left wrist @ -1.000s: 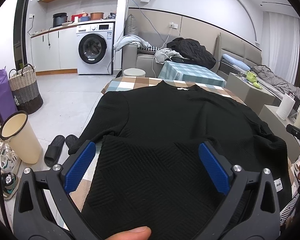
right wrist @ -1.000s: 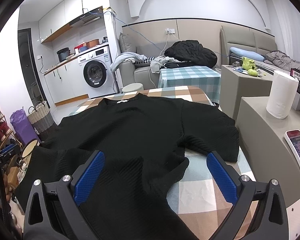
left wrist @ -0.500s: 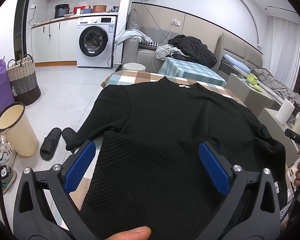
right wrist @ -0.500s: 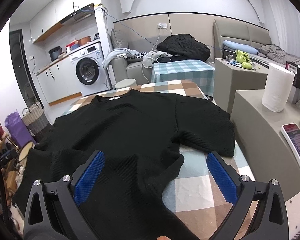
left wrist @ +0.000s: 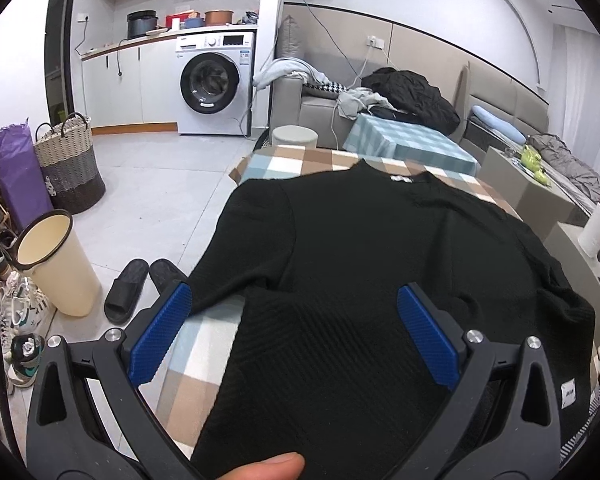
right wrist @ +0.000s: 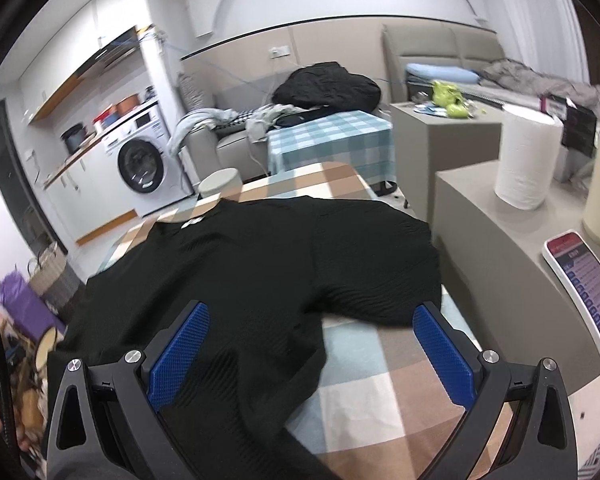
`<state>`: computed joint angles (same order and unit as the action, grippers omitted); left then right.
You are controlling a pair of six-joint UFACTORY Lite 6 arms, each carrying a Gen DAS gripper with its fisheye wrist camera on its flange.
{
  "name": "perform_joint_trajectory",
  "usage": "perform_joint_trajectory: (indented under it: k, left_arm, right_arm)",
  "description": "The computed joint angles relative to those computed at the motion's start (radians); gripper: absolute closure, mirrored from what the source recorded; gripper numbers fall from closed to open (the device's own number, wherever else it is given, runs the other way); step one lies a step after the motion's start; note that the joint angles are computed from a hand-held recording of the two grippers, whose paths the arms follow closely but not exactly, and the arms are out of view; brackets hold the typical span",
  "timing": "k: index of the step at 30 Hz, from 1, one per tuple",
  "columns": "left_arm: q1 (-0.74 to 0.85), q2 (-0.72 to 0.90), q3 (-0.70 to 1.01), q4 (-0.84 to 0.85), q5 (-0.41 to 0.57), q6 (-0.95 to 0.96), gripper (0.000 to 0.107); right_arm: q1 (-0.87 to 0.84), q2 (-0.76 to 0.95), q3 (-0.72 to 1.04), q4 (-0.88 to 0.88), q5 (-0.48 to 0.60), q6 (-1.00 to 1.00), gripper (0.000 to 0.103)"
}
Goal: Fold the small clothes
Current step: 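Grasp the sweater's side edge with the right gripper and lift it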
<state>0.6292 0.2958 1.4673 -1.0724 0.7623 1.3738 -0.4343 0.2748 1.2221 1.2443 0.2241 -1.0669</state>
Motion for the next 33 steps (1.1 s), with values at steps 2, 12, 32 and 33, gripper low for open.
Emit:
perform_joint_trajectory:
  k: [2, 12, 32, 33]
  left_arm:
    - [-0.014, 0.027, 0.044, 0.02, -0.01, -0.036, 0.004]
    - [-0.12, 0.19, 0.232, 0.11, -0.065, -0.178, 0.004]
    - [-0.239, 0.519, 0.643, 0.295, -0.093, -0.45, 0.004]
    - [-0.241, 0.534, 0.665, 0.302, -0.089, -0.461, 0.004]
  right_arm:
    - [-0.041, 0.058, 0.067, -0.076, 0.063, 0.105, 0.0]
    - [-0.162, 0.298, 0.289, -0.193, 0.235, 0.337, 0.0]
    - [-0.186, 0.768, 0.872, -0.544, 0.387, 0.862, 0.039]
    - [-0.181, 0.791, 0.916, -0.587, 0.394, 0.91, 0.045]
